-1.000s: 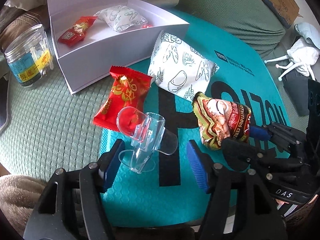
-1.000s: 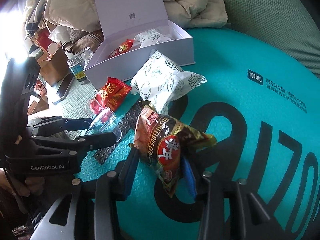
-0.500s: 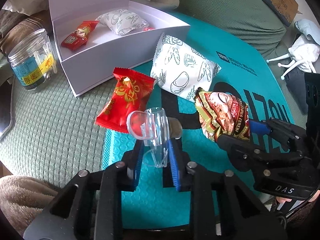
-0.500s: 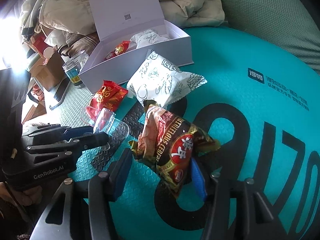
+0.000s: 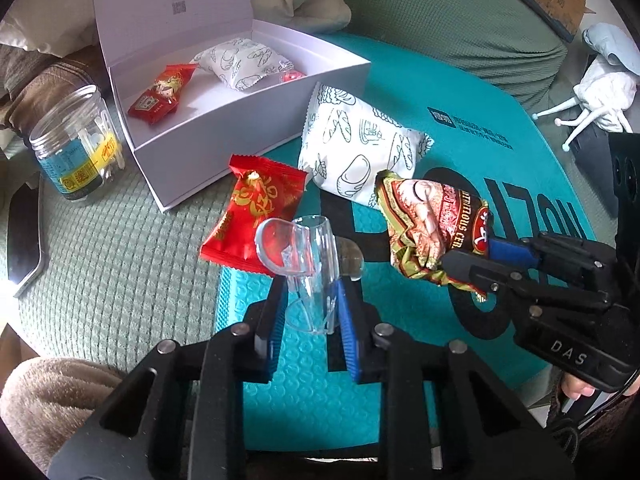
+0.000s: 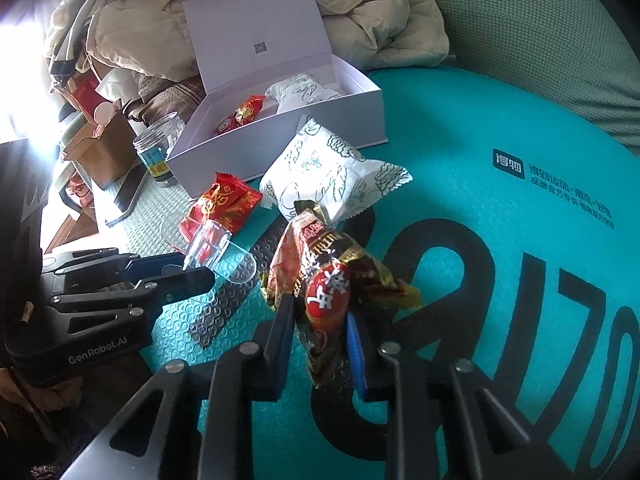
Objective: Organize objects
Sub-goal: 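Grasp the brown cereal snack packet with the right tool, then lift the cup and cereal packet and carry both over the white box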
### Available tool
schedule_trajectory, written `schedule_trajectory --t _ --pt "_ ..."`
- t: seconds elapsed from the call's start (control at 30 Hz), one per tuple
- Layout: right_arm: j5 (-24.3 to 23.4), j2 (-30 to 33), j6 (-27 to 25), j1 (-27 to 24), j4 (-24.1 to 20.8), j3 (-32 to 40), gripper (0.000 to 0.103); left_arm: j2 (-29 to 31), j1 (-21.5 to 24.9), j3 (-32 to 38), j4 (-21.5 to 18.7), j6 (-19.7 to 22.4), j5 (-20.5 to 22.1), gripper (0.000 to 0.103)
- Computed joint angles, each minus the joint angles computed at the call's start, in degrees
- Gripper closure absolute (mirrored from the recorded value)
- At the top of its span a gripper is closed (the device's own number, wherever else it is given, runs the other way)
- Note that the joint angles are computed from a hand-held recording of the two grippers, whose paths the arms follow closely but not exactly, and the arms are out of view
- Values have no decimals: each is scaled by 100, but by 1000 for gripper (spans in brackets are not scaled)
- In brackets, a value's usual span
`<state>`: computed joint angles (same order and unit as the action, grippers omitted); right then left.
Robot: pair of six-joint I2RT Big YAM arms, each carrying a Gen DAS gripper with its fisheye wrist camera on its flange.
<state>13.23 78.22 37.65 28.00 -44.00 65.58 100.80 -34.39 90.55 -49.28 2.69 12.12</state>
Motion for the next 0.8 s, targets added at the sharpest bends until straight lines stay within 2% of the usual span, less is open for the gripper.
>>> schedule_trajectory --t 0.13,0.3,0.8 --pt "-9 -33 6 4 6 -25 80 -165 -60 -112 145 66 -242 80" --pt "70 -102 0 62 -10 -20 80 -165 -63 -25 63 52 -380 80" --pt "352 -218 -179 300 -32 222 80 -423 44 -88 104 4 -474 80"
